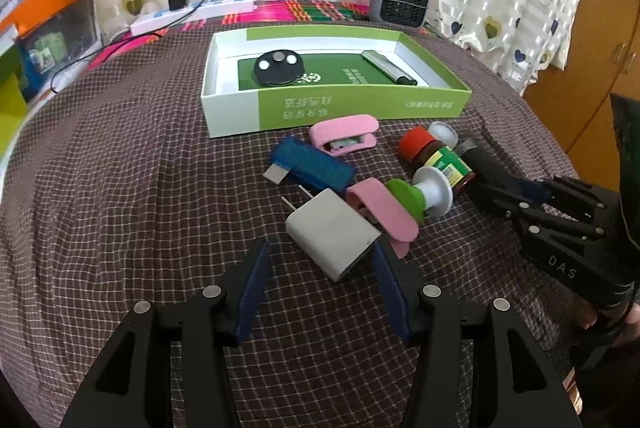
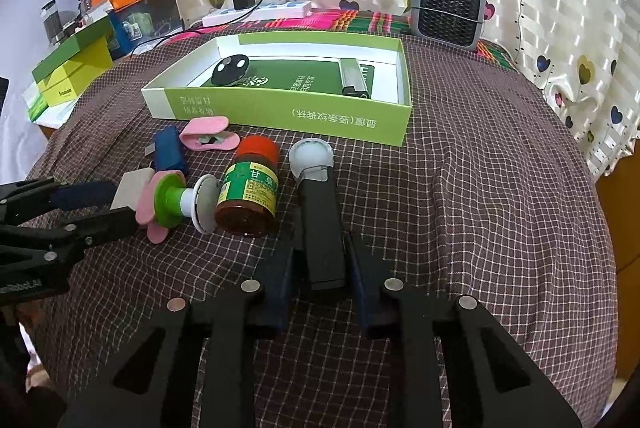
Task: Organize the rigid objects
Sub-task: 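Withdraw both open tools from the box back toward the objects, then reach the left tool to the white charger while the right tool reaches the black bar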
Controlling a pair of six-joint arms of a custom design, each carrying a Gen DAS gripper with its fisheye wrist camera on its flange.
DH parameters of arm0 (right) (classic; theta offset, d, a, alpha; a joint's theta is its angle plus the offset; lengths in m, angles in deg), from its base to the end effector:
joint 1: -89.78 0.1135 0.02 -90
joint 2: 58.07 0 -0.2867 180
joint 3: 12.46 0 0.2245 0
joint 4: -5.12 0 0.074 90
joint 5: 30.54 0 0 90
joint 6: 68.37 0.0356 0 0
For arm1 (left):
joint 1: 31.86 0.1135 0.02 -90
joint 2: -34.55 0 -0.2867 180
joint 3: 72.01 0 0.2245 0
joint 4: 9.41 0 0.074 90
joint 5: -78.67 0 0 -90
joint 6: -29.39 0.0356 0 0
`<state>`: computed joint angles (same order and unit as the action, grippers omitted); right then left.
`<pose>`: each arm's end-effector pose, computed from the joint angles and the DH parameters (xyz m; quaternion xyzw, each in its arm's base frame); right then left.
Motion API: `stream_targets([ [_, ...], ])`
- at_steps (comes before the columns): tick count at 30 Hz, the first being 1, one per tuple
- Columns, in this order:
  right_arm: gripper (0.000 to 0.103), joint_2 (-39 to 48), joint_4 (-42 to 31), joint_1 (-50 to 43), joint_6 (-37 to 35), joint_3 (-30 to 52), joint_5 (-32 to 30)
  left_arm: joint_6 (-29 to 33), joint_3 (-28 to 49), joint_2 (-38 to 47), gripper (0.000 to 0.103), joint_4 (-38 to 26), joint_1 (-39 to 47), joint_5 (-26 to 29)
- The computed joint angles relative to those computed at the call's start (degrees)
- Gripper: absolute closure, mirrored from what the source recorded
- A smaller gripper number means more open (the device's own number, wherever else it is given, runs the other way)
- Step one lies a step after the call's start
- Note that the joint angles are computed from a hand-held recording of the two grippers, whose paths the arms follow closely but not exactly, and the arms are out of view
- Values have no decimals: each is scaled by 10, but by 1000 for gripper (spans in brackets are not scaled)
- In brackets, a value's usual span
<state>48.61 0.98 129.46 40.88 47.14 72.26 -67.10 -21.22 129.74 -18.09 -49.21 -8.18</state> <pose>0.2538 0.2003 0.1390 -0.1298 0.9291 0.0707 0.3390 0.2592 -0.0830 0.1544 0.0984 0.9431 -0.0909 0.3043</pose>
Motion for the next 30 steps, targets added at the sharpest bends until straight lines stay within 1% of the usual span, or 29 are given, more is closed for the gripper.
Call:
stream_targets([
  [9,77,0,0,-1,0,0,-1,13,-9,-6,50,-1,39,3],
  [12,77,0,-1,-1,0,0,-1,19,-13,-8,50,3,52,-9],
  [17,77,2,-1,3,1,1,4,24,-14,-4,50,3,68,-4],
  [19,77,2,-1,3,2,0,5,26,-19,-7,50,7,74,7],
  [22,77,2,-1,3,4,0,8,22,-25,-18,50,9,88,54],
  [23,77,1,0,2,4,-1,6,21,-26,-23,50,8,88,62],
  [26,79,0,0,2,7,-2,10,23,-21,-26,50,7,74,64],
  [30,79,-3,0,0,11,-5,12,15,5,-3,50,2,56,55],
])
